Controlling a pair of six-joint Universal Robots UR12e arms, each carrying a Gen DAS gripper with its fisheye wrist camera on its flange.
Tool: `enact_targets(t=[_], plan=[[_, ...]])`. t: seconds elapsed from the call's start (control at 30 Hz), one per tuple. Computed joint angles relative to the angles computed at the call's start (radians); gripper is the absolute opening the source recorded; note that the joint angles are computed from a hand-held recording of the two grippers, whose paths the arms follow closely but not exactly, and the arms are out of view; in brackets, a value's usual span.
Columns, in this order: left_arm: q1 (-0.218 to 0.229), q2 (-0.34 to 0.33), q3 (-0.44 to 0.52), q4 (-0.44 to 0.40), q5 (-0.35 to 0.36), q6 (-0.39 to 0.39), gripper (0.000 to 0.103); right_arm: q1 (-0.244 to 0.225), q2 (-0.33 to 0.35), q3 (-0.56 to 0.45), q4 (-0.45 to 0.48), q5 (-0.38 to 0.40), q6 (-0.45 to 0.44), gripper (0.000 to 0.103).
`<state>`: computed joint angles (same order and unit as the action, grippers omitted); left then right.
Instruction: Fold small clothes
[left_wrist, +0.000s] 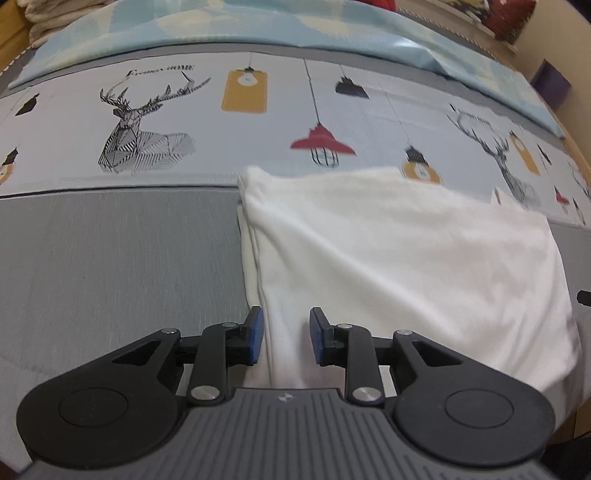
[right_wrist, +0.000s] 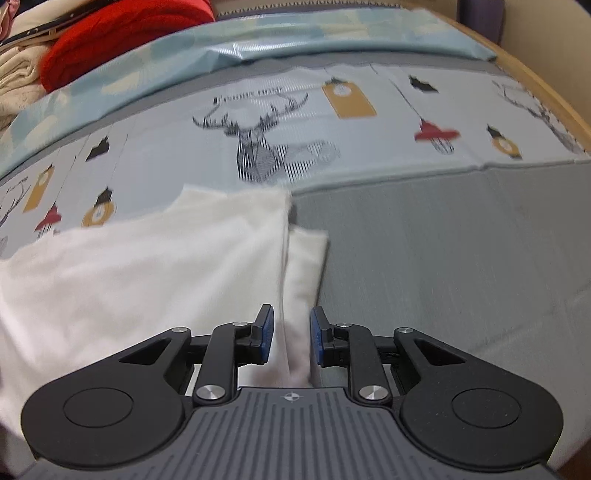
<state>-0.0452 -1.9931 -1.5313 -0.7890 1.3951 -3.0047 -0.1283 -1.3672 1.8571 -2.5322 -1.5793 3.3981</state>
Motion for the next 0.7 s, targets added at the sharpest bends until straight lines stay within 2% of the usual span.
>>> enact_targets(t=[0.1,0.23,0.33,0.5,0.53,0.57,0.6,0.7], plan=[[0.002,0.024,-0.024,-0.025,-0.004,0.036,0.031,0.003,-0.028,0.015,0.061,-0.001,-0.032,0.024],[0.004,0.041,-0.03,-0.118,-0.008,0.108,0.032,0.011,-0.055,0.034,0.105,0.002,-0.119,0.024],[0.0,0.048,-0.032,-0.181,0.009,0.169,0.033,0.011,-0.063,0.032,0.191,0.021,-0.172,0.024],[-0.008,0.055,-0.049,-0.209,0.076,0.214,0.033,-0.008,-0.073,0.031,0.284,0.072,-0.155,0.024],[-0.007,0.056,-0.051,-0.213,0.08,0.212,0.029,-0.013,-0.076,0.034,0.285,0.085,-0.154,0.024],[-0.004,0.058,-0.053,-0.217,0.077,0.21,0.021,-0.017,-0.081,0.037,0.288,0.1,-0.157,0.018],[0.0,0.06,-0.054,-0.224,0.064,0.216,0.005,-0.02,-0.085,0.041,0.283,0.111,-0.164,0.005],[0.01,0.079,-0.072,-0.187,0.019,0.23,0.004,-0.028,-0.112,0.066,0.211,0.146,-0.181,0.003]])
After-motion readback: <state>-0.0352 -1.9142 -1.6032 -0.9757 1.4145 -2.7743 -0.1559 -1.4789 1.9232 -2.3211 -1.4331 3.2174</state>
